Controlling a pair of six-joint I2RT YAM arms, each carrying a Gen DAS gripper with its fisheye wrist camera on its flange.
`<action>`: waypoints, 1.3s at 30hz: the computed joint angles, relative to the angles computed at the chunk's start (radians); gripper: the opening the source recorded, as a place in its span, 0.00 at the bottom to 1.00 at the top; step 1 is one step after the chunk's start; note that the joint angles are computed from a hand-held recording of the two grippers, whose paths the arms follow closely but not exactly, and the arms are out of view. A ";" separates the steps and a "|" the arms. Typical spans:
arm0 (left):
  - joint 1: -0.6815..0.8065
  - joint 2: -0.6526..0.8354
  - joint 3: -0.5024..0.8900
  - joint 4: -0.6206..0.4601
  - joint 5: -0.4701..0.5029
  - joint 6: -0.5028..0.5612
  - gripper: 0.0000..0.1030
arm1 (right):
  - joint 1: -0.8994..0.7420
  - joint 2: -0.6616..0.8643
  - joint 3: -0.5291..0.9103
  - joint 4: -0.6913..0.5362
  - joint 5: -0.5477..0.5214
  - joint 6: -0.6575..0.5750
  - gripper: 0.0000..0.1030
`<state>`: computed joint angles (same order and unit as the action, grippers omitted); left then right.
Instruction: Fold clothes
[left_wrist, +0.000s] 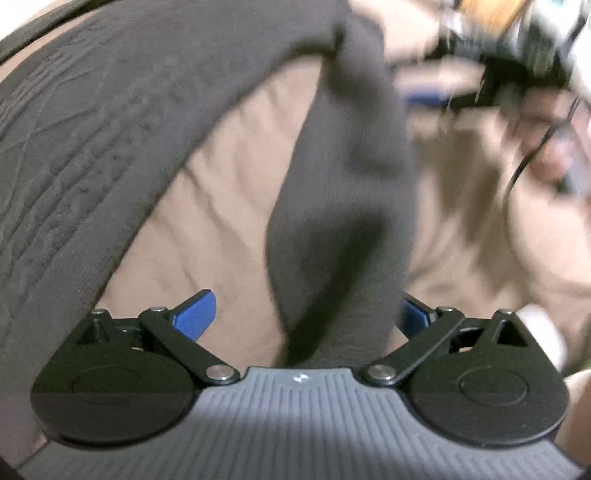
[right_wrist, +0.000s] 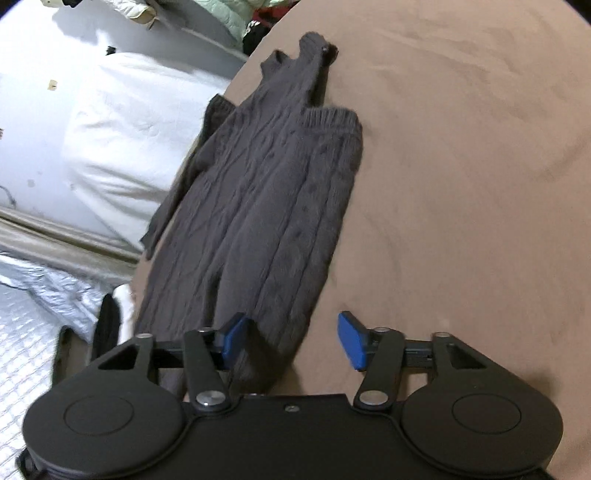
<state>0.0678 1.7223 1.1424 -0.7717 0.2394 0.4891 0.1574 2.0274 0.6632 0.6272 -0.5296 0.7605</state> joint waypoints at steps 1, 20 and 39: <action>-0.025 0.016 -0.009 0.032 -0.061 -0.011 0.98 | 0.009 0.007 0.010 0.003 0.026 0.007 0.61; 0.374 0.173 0.286 -0.254 0.494 -0.048 0.24 | 0.058 -0.131 0.061 -0.091 0.342 -0.166 0.04; 0.379 0.274 0.365 -0.528 0.730 0.245 0.25 | 0.063 -0.011 0.240 -0.032 0.401 -0.081 0.10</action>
<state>0.4471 1.9965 1.5074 -1.2999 0.9692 0.7345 0.2201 2.0163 0.9034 0.5957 -0.1284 0.6793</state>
